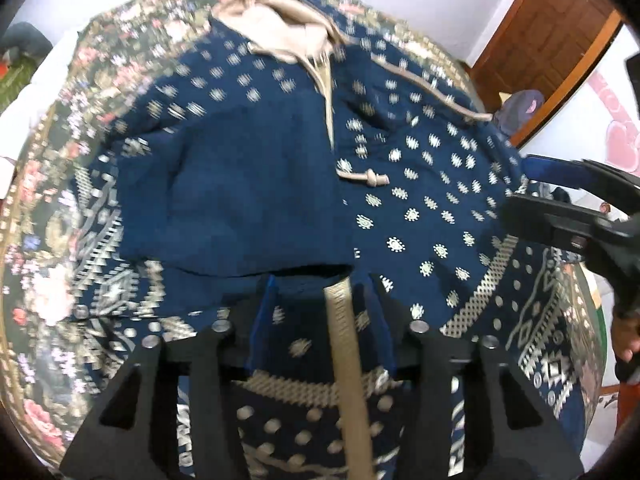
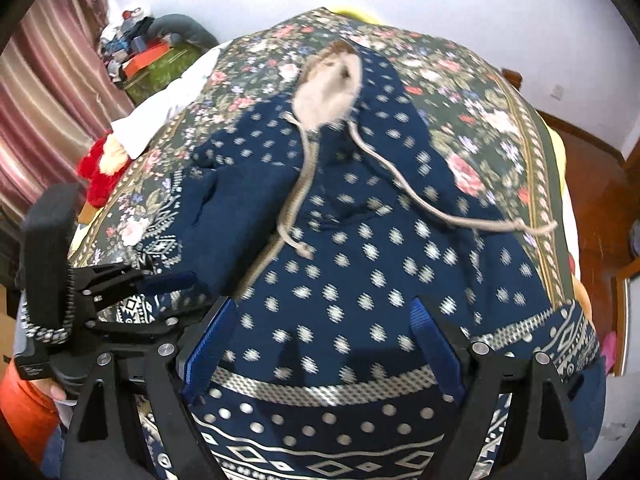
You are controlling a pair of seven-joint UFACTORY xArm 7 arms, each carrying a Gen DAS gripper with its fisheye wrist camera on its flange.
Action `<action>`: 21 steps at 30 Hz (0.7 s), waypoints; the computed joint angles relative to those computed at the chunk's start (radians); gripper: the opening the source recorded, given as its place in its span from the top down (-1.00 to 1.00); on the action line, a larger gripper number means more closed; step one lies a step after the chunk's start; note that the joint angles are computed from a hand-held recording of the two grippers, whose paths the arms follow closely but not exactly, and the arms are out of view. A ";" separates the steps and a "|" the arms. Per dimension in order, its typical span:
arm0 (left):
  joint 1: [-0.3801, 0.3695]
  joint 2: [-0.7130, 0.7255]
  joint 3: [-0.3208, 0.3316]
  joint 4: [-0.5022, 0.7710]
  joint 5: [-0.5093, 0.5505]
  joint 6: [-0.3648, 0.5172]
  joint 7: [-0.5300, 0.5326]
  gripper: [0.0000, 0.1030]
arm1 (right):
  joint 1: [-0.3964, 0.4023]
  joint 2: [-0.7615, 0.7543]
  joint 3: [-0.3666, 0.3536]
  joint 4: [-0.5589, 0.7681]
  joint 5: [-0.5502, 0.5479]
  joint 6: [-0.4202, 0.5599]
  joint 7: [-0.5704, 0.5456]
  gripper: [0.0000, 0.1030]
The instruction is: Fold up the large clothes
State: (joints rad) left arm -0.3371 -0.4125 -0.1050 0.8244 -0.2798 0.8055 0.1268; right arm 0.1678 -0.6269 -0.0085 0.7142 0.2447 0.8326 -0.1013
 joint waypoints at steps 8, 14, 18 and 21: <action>0.107 -0.146 0.106 -0.045 0.040 -0.016 0.071 -0.17 | 0.070 0.108 0.090 0.088 -0.015 -0.045 0.030 -0.69; 0.234 -0.099 0.149 -0.062 0.122 -0.039 0.082 -0.19 | 0.119 0.270 0.168 0.168 -0.097 -0.081 0.061 -0.70; 0.270 -0.033 0.166 -0.076 0.118 -0.060 0.097 -0.19 | 0.135 0.417 0.217 0.246 -0.202 -0.090 0.142 -0.70; 0.276 0.010 0.175 -0.086 0.090 -0.079 0.125 -0.19 | 0.157 0.523 0.235 0.308 -0.296 -0.104 0.208 -0.70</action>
State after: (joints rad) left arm -0.0610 -0.4028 0.0704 0.7385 -0.1894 0.7261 0.2522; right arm 0.3248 -0.1040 0.2269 1.0224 -0.0510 0.7290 0.1063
